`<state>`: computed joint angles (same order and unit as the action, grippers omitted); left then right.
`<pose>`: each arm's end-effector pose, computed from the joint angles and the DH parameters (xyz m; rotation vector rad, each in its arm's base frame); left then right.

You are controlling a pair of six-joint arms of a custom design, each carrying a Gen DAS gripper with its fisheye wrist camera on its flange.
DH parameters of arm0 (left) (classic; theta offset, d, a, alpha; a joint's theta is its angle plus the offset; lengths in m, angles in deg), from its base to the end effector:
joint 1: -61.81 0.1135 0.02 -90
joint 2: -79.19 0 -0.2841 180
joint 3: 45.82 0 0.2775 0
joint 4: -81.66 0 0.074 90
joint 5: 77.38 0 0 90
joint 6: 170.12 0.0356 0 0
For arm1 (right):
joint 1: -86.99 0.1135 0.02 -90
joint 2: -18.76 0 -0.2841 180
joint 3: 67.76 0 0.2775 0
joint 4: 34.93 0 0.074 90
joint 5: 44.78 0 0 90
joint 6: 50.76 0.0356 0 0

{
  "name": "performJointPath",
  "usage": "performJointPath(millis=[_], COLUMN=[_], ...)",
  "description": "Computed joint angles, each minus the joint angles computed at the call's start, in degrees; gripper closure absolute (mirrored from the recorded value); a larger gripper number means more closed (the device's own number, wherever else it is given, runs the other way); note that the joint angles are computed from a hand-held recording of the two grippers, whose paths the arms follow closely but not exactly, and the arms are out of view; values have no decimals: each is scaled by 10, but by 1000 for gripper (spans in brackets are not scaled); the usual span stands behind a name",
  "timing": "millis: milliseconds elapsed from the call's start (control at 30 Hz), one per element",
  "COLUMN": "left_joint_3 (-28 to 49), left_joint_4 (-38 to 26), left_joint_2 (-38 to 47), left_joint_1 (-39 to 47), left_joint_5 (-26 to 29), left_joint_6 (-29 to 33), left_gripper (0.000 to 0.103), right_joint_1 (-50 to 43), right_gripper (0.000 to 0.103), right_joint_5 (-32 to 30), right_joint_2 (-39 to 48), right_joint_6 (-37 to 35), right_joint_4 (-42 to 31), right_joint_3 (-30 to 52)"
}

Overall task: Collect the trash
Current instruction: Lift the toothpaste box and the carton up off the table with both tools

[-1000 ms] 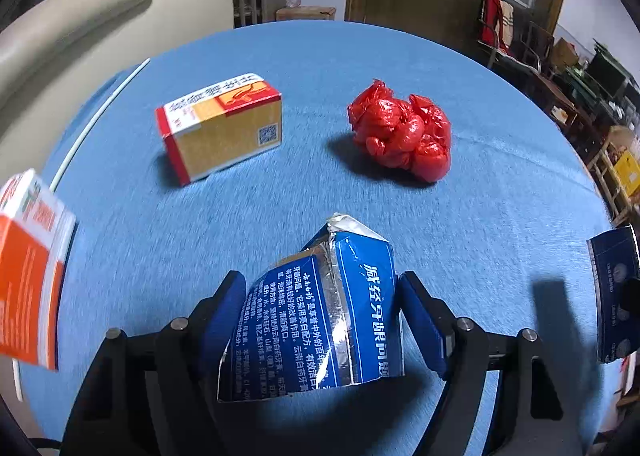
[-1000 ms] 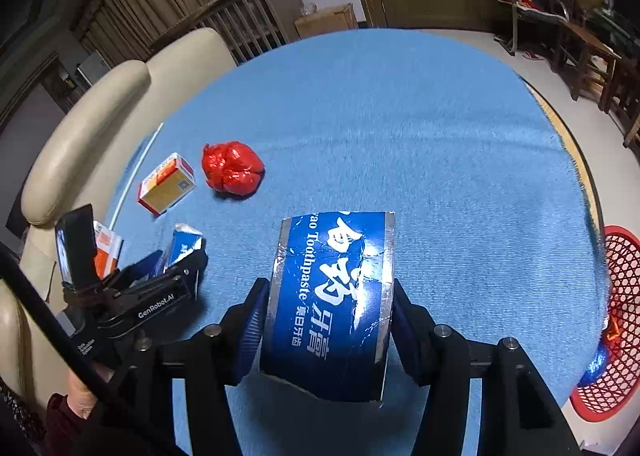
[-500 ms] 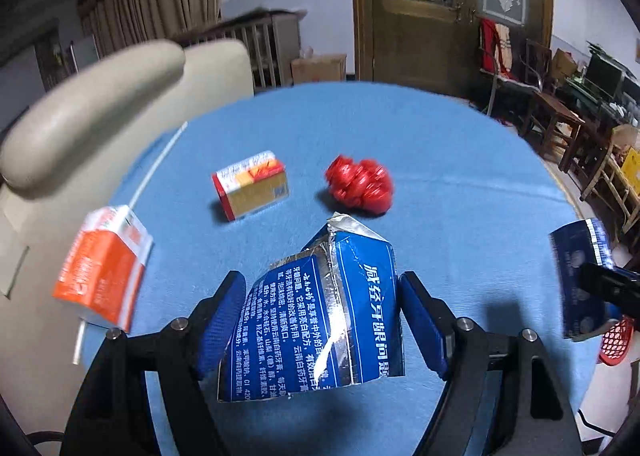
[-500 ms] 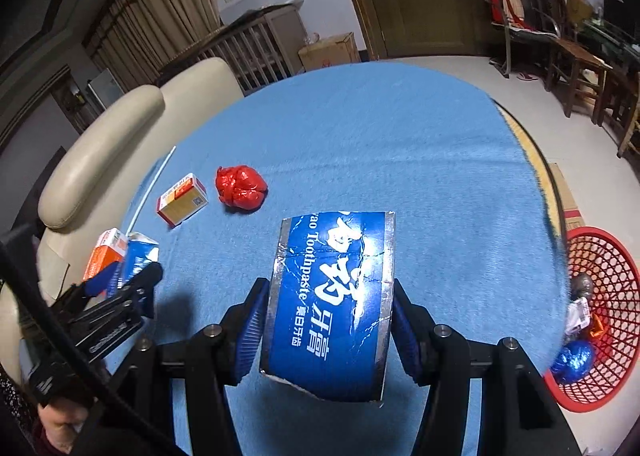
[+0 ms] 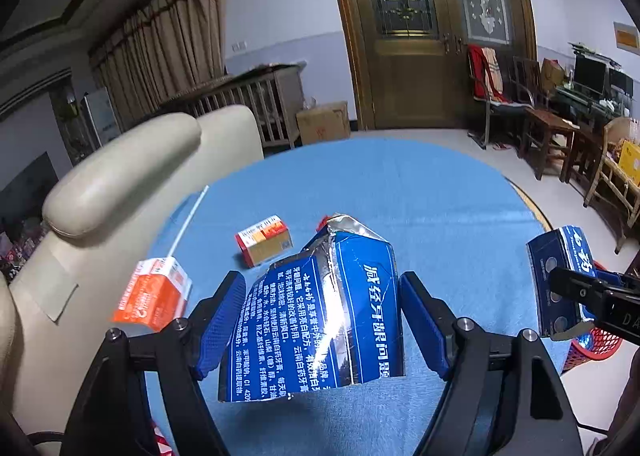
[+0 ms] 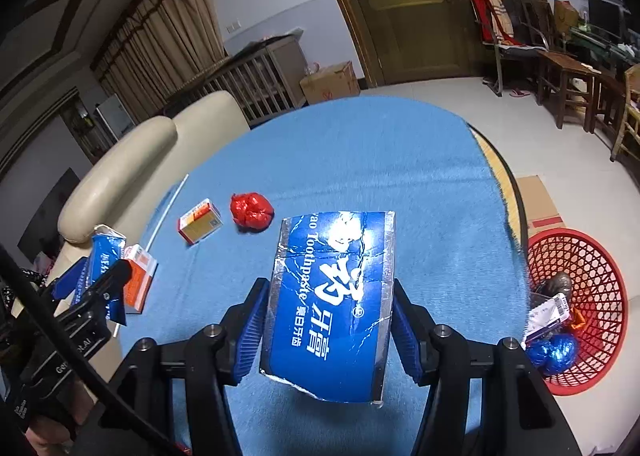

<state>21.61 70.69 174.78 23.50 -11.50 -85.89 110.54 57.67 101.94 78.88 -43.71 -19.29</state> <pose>0.3032 -0.2210 0.1981 0.3970 2.1486 0.0425 0.2719 0.1101 0.1627 0.4333 2.2870 0.3075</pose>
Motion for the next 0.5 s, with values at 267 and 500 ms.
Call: performJointPath(millis=[267, 500], left_joint_3=[-35, -65], left_joint_4=[-4, 3], left_joint_2=[-71, -125], left_joint_1=[-25, -42], left_joint_5=[-41, -75], left_joint_6=[3, 12], left_gripper=[24, 23], right_joint_1=[28, 66], right_gripper=[43, 43], right_joint_5=[35, 69], right_joint_2=[-75, -113], right_joint_6=[13, 20], right_joint_4=[-20, -36], right_joint_3=[-28, -33])
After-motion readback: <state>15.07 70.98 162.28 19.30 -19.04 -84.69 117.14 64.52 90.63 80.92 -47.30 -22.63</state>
